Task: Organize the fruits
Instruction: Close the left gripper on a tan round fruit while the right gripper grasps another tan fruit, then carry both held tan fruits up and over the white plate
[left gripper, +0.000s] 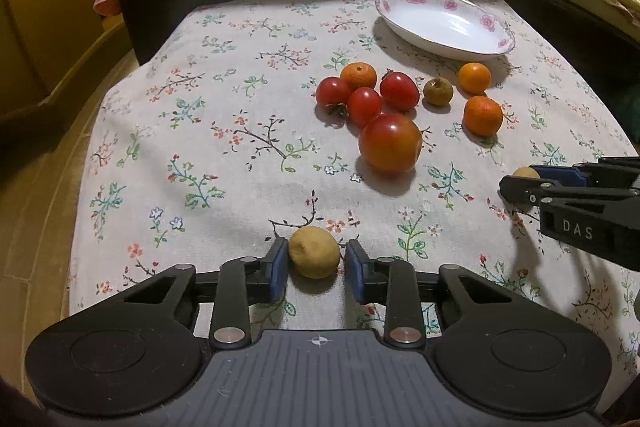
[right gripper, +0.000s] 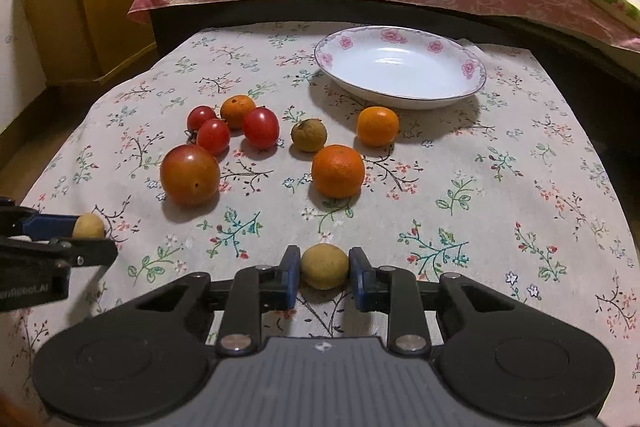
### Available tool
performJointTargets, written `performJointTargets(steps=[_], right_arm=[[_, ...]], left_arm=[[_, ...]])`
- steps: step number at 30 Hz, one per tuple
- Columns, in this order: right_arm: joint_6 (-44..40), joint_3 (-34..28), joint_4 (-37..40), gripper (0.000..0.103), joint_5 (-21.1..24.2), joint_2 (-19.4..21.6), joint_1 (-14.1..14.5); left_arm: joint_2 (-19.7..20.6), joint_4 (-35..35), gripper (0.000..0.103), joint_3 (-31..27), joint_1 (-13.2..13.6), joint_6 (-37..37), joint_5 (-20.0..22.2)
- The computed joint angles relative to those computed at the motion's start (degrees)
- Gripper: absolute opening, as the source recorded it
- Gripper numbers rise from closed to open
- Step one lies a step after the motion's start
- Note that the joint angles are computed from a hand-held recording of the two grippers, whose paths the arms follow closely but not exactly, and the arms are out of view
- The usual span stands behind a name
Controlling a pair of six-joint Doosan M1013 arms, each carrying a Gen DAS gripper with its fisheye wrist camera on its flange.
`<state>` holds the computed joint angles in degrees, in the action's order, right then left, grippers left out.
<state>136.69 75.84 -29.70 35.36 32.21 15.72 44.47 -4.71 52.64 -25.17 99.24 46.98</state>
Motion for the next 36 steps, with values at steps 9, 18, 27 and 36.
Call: performJointTargets(steps=[9, 18, 27, 36], right_arm=[[-1.67, 0.15, 0.82, 0.026, 0.06, -0.17, 0.13], [-2.59, 0.19, 2.22, 0.026, -0.25, -0.41, 0.0], [-0.8, -0.53, 1.76, 0.026, -1.63, -0.67, -0.65], [3.02, -3.09, -3.48, 0.026, -1.9, 0.09, -2.47]], left_arm=[[-0.17, 1.63, 0.041, 0.55, -0.33, 0.09, -0.57], [0.17, -2.18, 0.035, -0.8, -0.07, 2.63, 0.97], [2.16, -7.13, 0.035, -5.6, -0.46, 6.29, 0.48], [8.18, -10.87, 0.035, -17.37, -1.53, 10.59, 2.26]])
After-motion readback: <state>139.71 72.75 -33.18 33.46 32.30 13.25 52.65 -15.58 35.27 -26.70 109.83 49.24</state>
